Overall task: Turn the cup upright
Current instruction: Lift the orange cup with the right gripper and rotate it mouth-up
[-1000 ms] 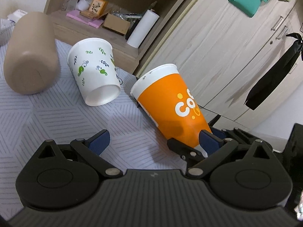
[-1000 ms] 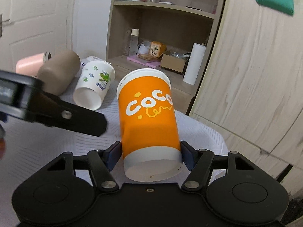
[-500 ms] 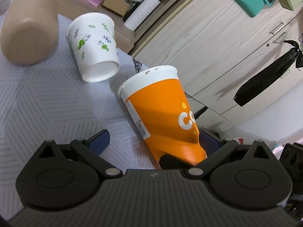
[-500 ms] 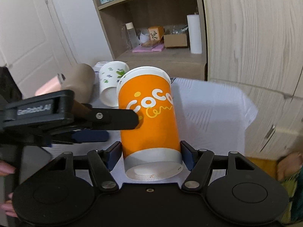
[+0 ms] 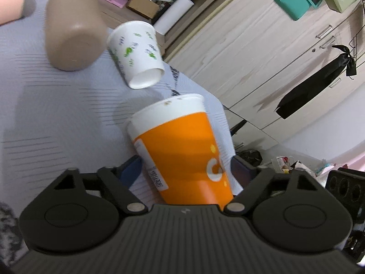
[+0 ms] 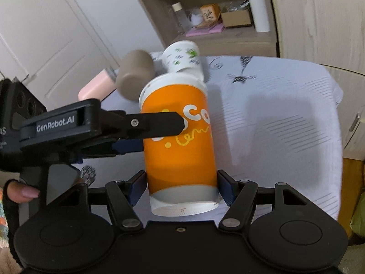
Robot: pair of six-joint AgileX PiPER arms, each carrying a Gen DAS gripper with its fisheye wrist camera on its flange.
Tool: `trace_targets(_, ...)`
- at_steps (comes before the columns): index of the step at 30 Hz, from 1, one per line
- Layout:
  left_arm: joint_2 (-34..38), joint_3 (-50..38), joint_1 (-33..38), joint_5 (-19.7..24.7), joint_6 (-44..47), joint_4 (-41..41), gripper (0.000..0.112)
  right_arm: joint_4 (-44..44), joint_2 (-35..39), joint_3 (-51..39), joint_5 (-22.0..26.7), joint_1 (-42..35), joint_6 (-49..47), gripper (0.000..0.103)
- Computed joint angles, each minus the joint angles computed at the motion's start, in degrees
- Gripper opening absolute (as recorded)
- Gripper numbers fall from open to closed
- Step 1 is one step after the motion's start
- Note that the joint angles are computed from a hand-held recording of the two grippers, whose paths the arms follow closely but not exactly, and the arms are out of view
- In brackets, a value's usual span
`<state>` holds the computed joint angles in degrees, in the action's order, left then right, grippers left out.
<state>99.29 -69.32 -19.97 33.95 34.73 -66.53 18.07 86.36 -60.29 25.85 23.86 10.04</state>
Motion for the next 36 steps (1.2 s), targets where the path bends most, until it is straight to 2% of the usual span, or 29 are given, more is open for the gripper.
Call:
trace_targets(4, -1.41, 1.72, 0.93, -0.46, 1.15, 0.95, 0.074, 4.70, 2.20, -2.50, 2.81, 0.70, -3.66, 0.071)
trace_targets(9, -0.99, 1.45, 3.32, 2.56, 2.37, 0.18, 0.073, 2.07, 4.74, -6.71, 6.06, 1.77, -3.93, 0.076)
trace_targets(14, -0.07, 0.41, 4.33, 4.73, 2.49, 0.26, 0.073, -2.32, 4.04, -7.19, 6.08, 2.13, -0.71, 0.086)
trace_targets(19, 0.18, -0.14, 4.31, 5.27, 2.67, 1.01, 0.073, -0.67, 3.86, -7.48, 5.46, 0.92, -3.79, 0.086)
trace_targets(21, 0.58, -0.64, 4.41, 5.70, 2.74, 1.05, 0.073, 1.07, 4.13, -7.64, 4.88, 0.48, -5.75, 0.075)
trace_targets(24, 0.26, -0.38, 4.41, 5.32, 3.97, 0.86, 0.073, 1.92, 3.70, -7.01, 4.00, 0.57, -6.64, 0.074)
trace_targets(34, -6.49, 5.52, 5.28, 5.11, 15.46, -0.68, 0.073, -18.27, -1.74, -1.20, -2.15, 9.38, 11.73, 0.074)
trace_targets(36, -8.62, 7.54, 5.73, 4.63, 18.26, -1.28, 0.073, -25.23, -2.35, -0.34, -3.13, 11.81, 18.09, 0.074)
